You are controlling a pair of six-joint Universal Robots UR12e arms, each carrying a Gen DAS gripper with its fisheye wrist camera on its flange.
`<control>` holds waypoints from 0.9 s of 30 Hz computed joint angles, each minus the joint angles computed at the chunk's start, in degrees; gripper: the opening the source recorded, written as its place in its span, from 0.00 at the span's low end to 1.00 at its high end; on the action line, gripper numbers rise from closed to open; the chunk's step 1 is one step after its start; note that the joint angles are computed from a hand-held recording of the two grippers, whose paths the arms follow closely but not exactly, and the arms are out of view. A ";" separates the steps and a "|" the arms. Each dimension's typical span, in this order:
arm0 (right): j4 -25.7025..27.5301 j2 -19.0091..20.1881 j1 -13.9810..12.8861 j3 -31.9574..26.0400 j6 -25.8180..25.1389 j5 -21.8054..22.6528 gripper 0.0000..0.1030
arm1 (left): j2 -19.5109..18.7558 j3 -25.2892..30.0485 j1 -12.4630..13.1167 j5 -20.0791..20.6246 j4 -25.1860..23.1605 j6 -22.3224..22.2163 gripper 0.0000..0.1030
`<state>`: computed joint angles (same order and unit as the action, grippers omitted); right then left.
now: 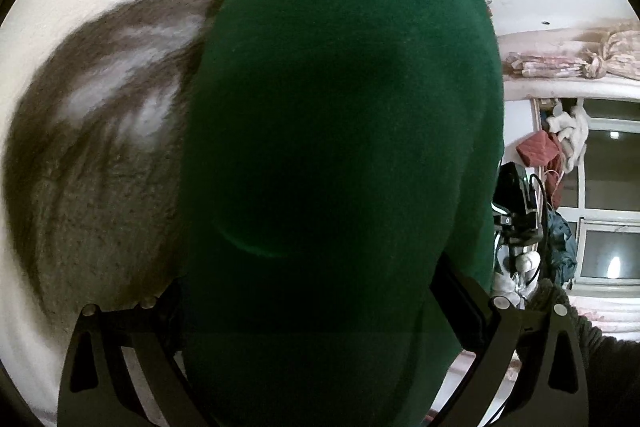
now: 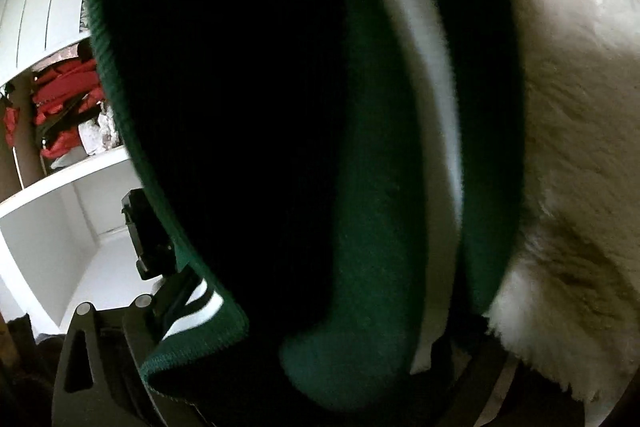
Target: Fold large clothes
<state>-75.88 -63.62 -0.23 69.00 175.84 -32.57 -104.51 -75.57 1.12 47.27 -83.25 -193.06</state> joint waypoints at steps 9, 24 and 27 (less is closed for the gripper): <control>-23.67 -2.56 1.52 6.94 19.27 4.30 0.41 | 1.22 -0.44 0.41 0.09 4.53 0.30 0.61; -34.24 -6.68 -1.02 3.49 27.41 3.86 0.34 | -4.43 11.95 -0.52 -3.20 -0.12 5.81 0.56; -32.62 -6.97 -2.47 2.16 25.55 4.35 0.34 | -7.55 17.92 -1.07 -2.94 -2.34 7.63 0.56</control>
<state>-108.50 -70.59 -2.71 71.16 201.39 -28.23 -112.06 -57.65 0.05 44.33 -85.60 -185.43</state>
